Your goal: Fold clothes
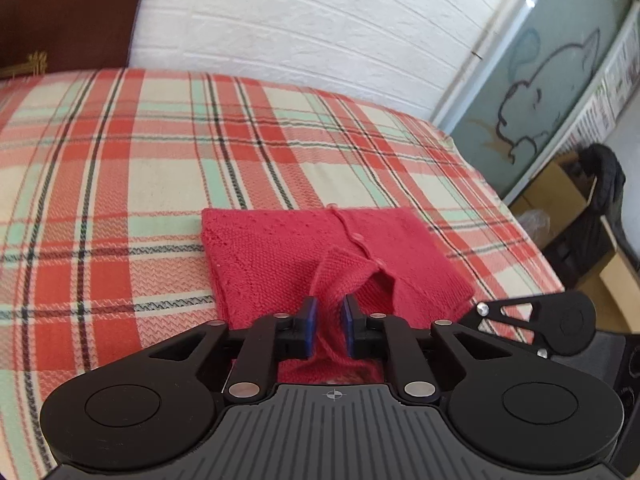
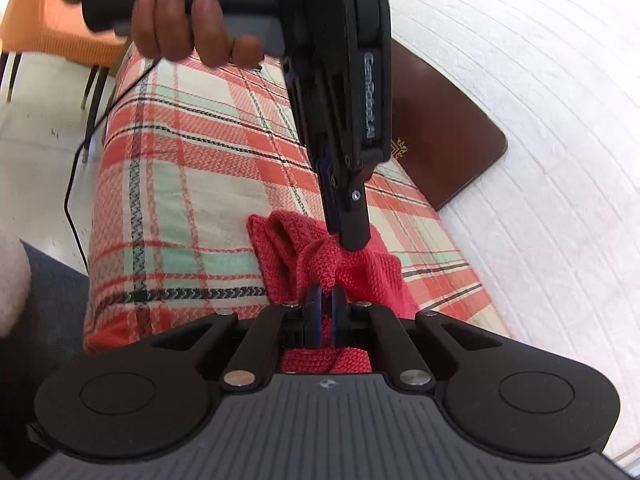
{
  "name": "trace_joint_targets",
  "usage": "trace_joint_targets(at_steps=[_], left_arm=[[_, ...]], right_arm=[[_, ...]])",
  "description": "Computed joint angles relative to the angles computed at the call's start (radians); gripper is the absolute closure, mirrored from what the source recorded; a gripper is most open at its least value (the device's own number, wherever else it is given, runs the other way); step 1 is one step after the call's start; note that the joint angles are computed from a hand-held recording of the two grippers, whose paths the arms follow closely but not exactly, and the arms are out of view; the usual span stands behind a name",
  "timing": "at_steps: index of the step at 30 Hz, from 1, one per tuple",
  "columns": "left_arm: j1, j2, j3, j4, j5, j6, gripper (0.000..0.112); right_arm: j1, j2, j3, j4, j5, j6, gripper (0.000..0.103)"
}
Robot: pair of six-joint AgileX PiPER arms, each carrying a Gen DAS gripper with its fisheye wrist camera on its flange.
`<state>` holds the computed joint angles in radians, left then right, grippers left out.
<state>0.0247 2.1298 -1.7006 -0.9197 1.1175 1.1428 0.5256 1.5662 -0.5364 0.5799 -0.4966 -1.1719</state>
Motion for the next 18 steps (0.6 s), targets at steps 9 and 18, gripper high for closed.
trace_joint_targets(at_steps=[9,18], left_arm=[[-0.035,-0.083,0.113,0.044,-0.032,0.071,0.083],[-0.068,-0.051,0.077,0.070,-0.063,0.037,0.065]], right_arm=[[0.024,-0.019,0.015,0.032,-0.017,-0.036,0.098],[0.028,-0.047,0.042,0.049,-0.016,-0.009,0.098]])
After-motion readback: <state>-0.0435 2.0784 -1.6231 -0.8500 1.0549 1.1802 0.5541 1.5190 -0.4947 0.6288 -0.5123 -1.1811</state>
